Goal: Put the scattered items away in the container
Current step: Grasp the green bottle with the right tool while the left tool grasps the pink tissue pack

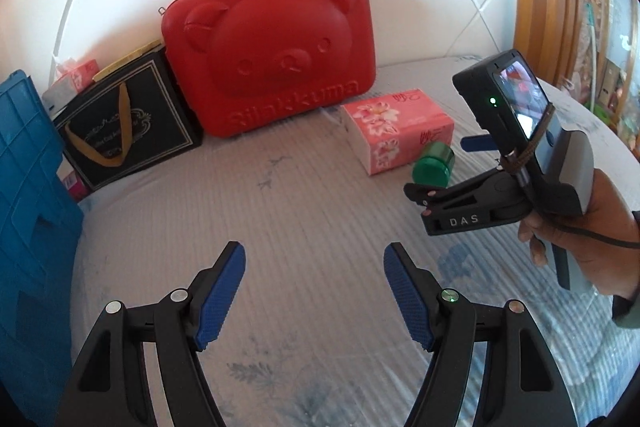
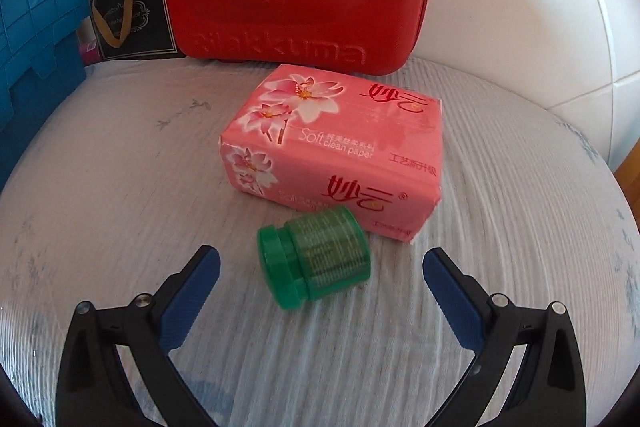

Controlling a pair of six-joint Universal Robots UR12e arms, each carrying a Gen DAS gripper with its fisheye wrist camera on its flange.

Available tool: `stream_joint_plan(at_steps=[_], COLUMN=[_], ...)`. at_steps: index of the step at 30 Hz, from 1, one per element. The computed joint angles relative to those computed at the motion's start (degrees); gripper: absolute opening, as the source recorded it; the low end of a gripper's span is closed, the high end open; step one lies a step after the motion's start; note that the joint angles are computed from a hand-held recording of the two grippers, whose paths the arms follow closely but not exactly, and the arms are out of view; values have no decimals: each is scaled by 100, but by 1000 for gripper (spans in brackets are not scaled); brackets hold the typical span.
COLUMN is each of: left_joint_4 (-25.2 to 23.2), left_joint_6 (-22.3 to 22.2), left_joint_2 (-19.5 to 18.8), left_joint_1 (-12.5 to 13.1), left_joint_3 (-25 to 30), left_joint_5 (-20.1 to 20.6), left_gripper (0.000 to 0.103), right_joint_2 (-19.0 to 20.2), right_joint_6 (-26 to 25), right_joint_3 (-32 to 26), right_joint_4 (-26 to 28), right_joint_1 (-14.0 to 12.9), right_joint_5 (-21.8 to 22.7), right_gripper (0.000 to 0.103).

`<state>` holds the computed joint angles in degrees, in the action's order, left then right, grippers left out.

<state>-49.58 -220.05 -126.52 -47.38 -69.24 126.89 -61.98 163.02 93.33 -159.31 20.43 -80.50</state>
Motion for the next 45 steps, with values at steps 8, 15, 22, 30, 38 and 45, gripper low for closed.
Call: stream_joint_plan(at_steps=[8,15,22,30,38,45], left_joint_4=[46,43,24,21,-348,-1485], left_joint_6=[126,241,391,3003,4901,6207], left_joint_2=[-78,-319,-857,-1408,-1723,-2162], left_joint_1=[29,107,242,452,768,926], left_joint_3=[123,489,1303,2083,2710,3616], left_joint_5=[-59,-245,-588,-946,-1908,-2526], left_gripper=[72,74,84,100,101,101], right_joint_2=[0,-269,-776,-1378,-1761,-1957], right_joint_6=[51,102,170,278,590,774], right_joint_3=[-5,356,915,1512,1930,2175], right_joint_4=[89,58,59,113,134,175], right_joint_1=[-12,-167,-485,-921,-1256,-1436], right_joint_5=[-96,79,72,293,378,265], right_gripper=[49,49,49,49,49,49])
